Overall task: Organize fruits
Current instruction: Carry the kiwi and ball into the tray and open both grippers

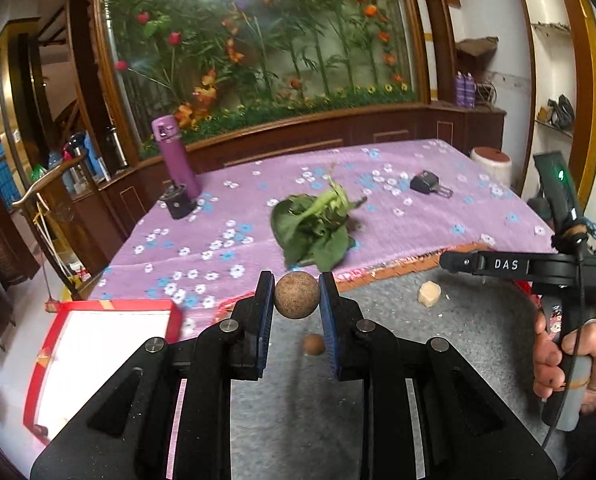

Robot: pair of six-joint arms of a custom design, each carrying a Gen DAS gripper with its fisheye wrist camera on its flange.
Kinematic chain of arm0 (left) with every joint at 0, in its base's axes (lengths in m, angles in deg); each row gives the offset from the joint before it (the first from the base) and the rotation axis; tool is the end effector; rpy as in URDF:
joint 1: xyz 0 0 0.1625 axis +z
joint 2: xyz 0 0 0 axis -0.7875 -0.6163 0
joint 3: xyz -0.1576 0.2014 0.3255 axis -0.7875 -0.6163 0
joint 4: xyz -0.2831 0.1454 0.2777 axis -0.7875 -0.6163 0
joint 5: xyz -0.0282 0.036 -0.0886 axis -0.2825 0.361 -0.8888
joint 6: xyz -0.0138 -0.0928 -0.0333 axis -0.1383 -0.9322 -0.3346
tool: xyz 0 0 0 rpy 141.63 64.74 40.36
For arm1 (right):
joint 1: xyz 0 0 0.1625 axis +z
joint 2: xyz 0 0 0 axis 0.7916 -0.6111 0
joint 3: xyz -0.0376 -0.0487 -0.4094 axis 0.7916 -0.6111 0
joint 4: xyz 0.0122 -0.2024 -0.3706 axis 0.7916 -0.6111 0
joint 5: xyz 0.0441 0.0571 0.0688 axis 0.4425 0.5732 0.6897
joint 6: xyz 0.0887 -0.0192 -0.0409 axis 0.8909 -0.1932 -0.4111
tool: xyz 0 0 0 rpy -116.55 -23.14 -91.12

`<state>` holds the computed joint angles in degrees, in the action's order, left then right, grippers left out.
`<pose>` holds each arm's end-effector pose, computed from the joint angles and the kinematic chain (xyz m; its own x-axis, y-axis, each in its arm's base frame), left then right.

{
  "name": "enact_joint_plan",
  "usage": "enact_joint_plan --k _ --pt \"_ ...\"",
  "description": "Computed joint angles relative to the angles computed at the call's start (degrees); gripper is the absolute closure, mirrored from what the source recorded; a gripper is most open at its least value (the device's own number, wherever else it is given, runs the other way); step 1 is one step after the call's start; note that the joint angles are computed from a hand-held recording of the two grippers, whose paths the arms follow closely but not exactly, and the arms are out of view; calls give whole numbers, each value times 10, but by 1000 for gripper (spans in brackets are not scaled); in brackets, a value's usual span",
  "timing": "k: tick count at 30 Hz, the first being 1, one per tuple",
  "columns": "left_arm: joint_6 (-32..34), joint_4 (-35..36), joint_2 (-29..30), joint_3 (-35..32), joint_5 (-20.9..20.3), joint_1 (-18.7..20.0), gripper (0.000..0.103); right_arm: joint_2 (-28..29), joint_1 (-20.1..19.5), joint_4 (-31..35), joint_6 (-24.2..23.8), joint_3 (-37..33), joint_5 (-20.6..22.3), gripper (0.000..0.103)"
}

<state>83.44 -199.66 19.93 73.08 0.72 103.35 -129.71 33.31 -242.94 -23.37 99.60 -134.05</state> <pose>-0.3005 -0.7007 0.0957 -0.5349 0.3395 -0.7737 0.8133 0.4550 -0.3626 0.0610 -0.7400 0.2393 -0.9714 0.1065 0.2124 -0.0878 0.6698 -0.7373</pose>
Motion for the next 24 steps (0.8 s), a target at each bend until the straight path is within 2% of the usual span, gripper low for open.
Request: enact_joint_plan --k 18,20,24 --pt "19 -71 -33 33 9 3 81 7 -2 -5 -3 -7 -13 77" --pt "13 -70 -41 39 5 10 81 6 -3 1 2 -6 -4 77" --pt "-1 -68 -65 53 16 31 81 0 -9 21 17 2 52 77"
